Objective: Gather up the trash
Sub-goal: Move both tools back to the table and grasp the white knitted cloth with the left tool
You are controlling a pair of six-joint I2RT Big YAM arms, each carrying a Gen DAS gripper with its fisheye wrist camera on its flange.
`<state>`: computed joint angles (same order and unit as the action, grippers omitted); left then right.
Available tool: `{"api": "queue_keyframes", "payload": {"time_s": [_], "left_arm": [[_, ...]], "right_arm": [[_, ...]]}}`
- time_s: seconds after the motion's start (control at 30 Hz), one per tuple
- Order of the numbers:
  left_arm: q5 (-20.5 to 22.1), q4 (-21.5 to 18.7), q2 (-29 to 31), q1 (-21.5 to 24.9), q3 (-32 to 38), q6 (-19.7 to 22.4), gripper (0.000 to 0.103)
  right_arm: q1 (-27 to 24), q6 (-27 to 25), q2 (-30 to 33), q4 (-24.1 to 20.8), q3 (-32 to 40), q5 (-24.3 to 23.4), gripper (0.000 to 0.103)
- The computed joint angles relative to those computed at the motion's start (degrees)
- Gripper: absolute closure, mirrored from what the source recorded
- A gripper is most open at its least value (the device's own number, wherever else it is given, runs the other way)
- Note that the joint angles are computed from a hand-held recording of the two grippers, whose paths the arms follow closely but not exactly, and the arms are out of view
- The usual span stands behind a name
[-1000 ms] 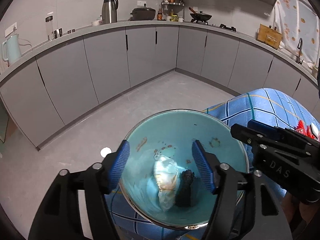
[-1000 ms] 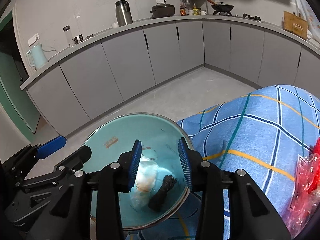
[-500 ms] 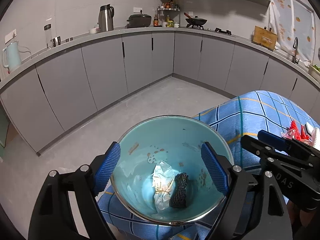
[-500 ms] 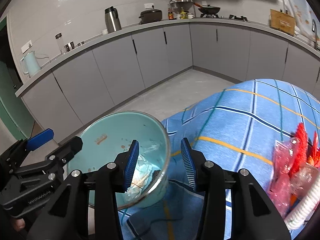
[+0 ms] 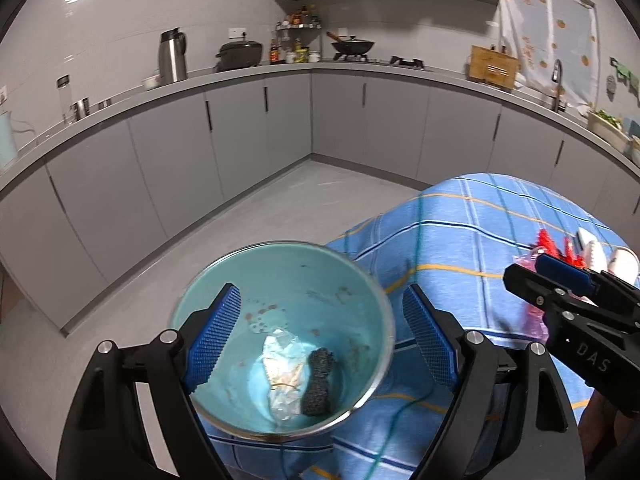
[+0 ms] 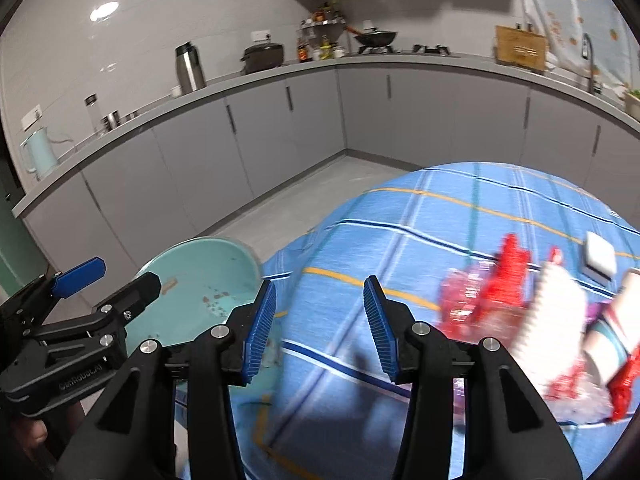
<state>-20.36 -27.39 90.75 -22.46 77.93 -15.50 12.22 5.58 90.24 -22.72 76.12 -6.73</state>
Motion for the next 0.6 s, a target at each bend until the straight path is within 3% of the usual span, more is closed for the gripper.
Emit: {"api": "queue_keyframes", "payload": {"time_s": [0.6], "left_arm": [[2.6, -0.4, 7.0, -10.7, 10.0, 5.5, 0.015]], "right_arm": [[-15.0, 2.8, -12.6, 4.2, -13.8, 2.7, 0.052]]}}
